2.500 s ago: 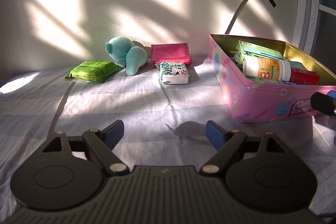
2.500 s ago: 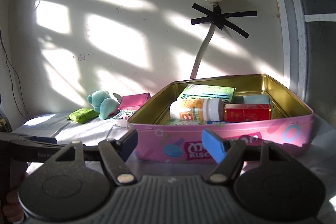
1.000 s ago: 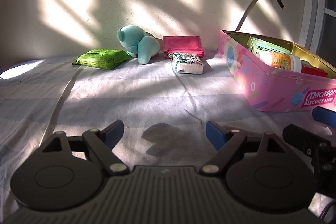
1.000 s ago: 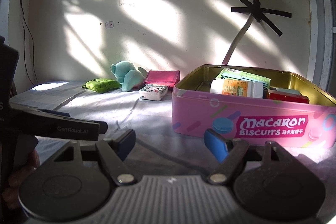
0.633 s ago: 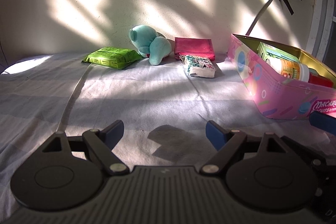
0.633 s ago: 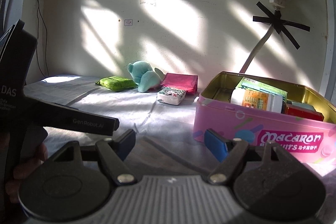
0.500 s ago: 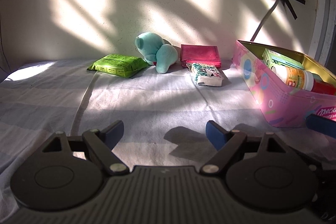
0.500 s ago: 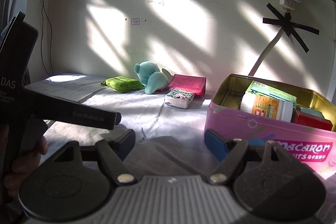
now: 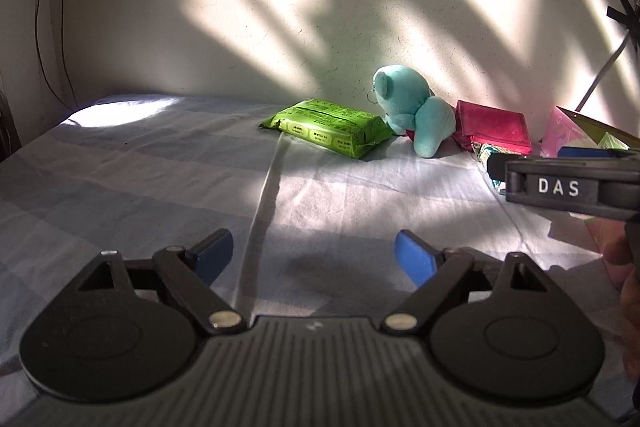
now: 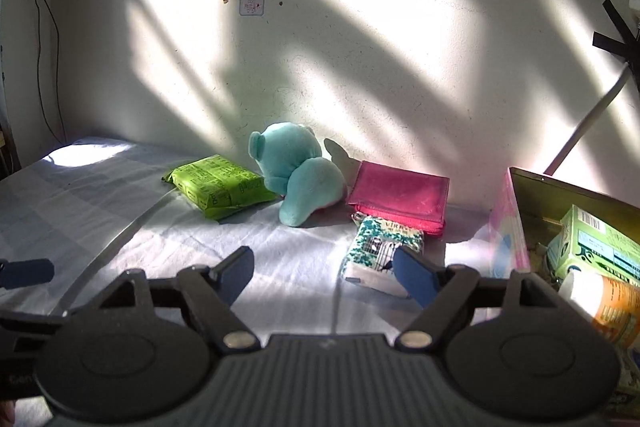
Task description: Organize objects
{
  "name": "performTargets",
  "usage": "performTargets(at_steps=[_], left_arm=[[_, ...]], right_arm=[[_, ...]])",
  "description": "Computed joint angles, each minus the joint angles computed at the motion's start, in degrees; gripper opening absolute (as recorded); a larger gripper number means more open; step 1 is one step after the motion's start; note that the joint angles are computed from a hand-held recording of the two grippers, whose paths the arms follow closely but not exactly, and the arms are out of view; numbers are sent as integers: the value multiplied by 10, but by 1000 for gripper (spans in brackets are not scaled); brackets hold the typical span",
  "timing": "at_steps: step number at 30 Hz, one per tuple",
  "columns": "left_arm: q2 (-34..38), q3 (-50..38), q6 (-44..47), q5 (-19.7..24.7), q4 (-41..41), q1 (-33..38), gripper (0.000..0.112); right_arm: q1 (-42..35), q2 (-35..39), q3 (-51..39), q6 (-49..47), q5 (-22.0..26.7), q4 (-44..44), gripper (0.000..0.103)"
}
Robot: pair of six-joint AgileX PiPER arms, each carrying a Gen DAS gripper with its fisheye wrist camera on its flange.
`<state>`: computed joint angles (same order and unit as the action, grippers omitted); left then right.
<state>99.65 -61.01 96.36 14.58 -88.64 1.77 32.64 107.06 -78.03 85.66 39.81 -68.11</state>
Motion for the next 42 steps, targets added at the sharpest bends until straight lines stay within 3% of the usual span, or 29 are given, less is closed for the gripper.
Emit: performTargets(at_steps=[4, 6, 8, 9, 10, 14, 16, 19, 20, 22, 24, 27, 28, 33, 36, 41, 42], left_arm=[[8, -14, -79, 7, 73, 3, 90], [11, -18, -96, 10, 88, 4, 90], [16, -27, -128, 12, 115, 5, 90], [18, -32, -148, 18, 131, 7, 90], [21, -36, -159, 28, 140, 11, 90], [20, -32, -109, 69, 88, 27, 90], [24, -38, -102, 124, 86, 45, 90], [39, -55, -113, 243, 109, 74, 90], [41, -55, -102, 274, 107, 79, 90], [39, -46, -64, 335, 99, 87, 89], [32, -31, -33, 374, 98, 89, 89], [23, -16, -17, 408, 108, 90, 89], [21, -16, -27, 419, 122, 91, 89], [1, 3, -62, 429, 158, 96, 89], [-10, 14, -81, 448, 179, 109, 88], [-18, 22, -98, 451, 210, 90, 75], [-18, 22, -109, 440, 227, 75, 63]], right_arm=[[-51, 130, -192, -153, 78, 141, 79], [-81, 166, -242, -200, 93, 213, 78], [-93, 152, -215, -188, 64, 224, 68], [-92, 137, -193, -187, 48, 223, 54], [-87, 118, -163, -195, 26, 223, 49], [-44, 19, -1, -218, -83, 195, 45], [-10, -43, 96, -214, -132, 145, 45], [40, -136, 221, -187, -158, 83, 49], [57, -165, 257, -165, -156, 61, 52], [92, -210, 312, -94, -133, 2, 69], [132, -238, 346, -30, -93, -30, 69], [149, -271, 380, 31, -81, -46, 71], [150, -281, 389, 48, -85, -53, 76], [149, -314, 419, 85, -114, -68, 89], [156, -328, 433, 108, -115, -81, 90], [149, -321, 440, 127, -112, -69, 88], [138, -317, 440, 126, -123, -65, 84]])
